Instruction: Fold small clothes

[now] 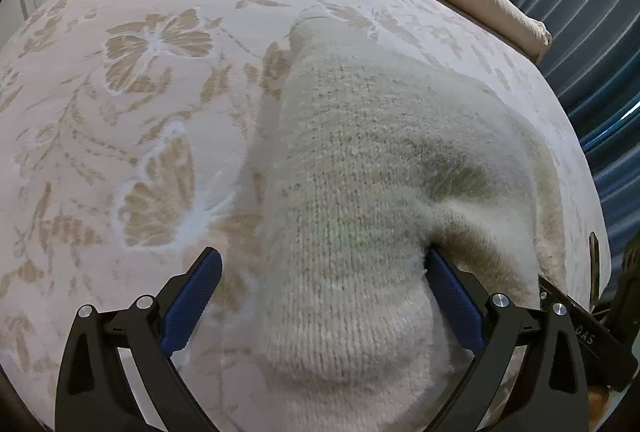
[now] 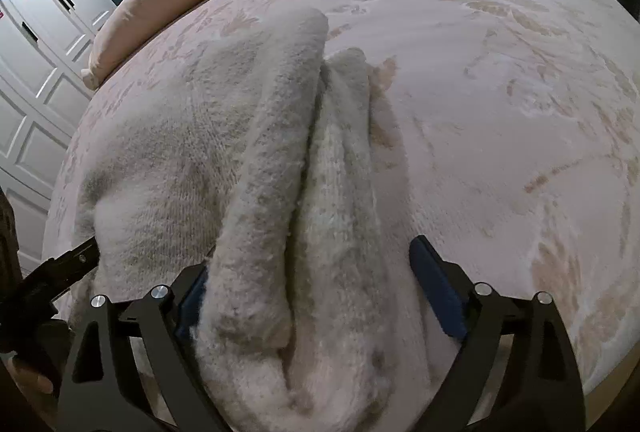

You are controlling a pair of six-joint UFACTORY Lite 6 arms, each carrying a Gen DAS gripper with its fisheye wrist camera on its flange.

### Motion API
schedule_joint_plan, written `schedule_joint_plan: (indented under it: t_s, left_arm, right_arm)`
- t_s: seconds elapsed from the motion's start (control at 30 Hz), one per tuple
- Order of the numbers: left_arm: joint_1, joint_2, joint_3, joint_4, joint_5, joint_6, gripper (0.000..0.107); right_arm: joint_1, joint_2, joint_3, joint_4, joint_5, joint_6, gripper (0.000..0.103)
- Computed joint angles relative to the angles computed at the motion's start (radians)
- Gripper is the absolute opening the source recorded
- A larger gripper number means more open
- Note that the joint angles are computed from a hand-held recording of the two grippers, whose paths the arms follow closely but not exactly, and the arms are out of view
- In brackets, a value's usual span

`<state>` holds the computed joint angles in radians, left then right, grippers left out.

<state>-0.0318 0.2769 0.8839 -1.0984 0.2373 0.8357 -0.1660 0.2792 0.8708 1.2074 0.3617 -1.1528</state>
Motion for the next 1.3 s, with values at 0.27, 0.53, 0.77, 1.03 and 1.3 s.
schedule_joint_plan:
  t_s: [0.27,0.53,0.77,1.03,1.3]
  left_arm:
    - [-0.004,0.042,0.016,-0.223,-0.004,0.223,0.098]
    - [0.017,0.037,0.000,-0.343,0.026,0.357,0.098]
    - [0.004,-0.051,-0.011,-0.141,0.083,0.199,0.059]
    - [0.011,-0.323,-0.090,0.094,0.247,0.000,0.043]
    - [-0.007,-0.764,-0.211,0.277,0.482,-0.216,0.042]
  right_arm:
    - [-0.008,0.048,0.040,0.039,0.019,-0.065,0.090]
    - [-0.022,0.069,0.062,0.042,0.043,-0.091,0.087]
    - [-0.040,0.039,0.055,0.032,0.142,-0.049,0.040]
    - [-0.120,-0.269,-0.121,-0.039,0.243,0.078,0.031]
    - [-0.376,-0.836,-0.316,-0.308,0.552,0.306,0.031]
